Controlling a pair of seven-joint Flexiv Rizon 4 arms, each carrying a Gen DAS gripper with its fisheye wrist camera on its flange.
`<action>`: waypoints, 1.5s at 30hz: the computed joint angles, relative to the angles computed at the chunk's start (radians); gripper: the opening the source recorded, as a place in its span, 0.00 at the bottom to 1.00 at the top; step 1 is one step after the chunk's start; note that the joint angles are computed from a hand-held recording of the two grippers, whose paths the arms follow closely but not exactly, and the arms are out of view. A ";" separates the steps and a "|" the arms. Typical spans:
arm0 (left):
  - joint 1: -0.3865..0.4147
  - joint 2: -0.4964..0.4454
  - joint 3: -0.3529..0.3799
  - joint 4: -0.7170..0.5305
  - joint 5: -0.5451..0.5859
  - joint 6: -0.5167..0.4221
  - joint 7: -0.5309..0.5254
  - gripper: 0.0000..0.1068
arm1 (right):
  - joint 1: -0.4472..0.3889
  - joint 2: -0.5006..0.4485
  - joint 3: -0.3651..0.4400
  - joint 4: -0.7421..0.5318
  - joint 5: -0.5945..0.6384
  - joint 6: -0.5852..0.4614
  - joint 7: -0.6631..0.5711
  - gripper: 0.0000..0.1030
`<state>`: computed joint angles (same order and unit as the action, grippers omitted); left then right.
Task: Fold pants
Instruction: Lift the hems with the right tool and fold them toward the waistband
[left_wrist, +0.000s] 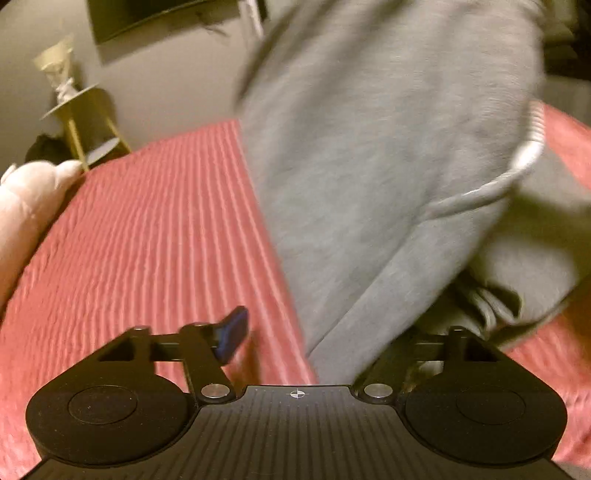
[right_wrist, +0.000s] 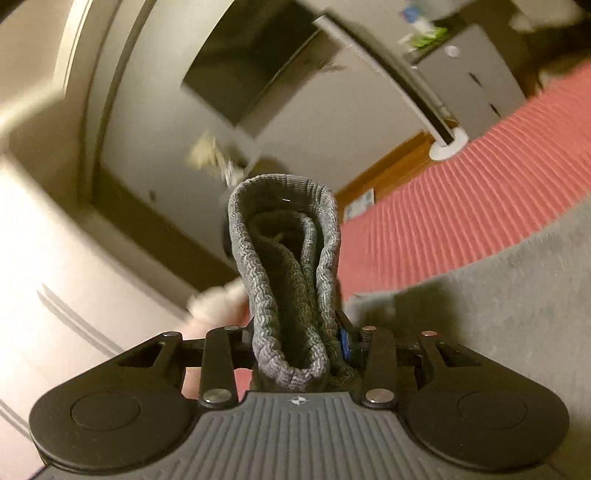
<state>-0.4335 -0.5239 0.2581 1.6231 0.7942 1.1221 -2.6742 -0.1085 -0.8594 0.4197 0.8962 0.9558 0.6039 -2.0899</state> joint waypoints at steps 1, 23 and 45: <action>-0.008 0.009 0.021 0.014 0.030 0.056 -0.061 0.45 | -0.024 0.004 0.009 0.008 0.019 -0.003 0.029 0.36; -0.030 -0.058 0.002 -0.079 -0.063 0.003 0.210 0.16 | 0.022 -0.076 -0.087 0.034 -0.304 0.133 0.254 0.35; -0.078 -0.067 -0.062 -0.199 -0.092 -0.286 0.333 0.64 | -0.096 -0.131 -0.035 -0.010 -0.239 0.158 0.207 0.82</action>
<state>-0.5117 -0.5909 0.1962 1.4241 0.7021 0.8358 -2.3411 -0.2048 -0.9907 0.3852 0.8863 0.7171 0.7618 -1.8834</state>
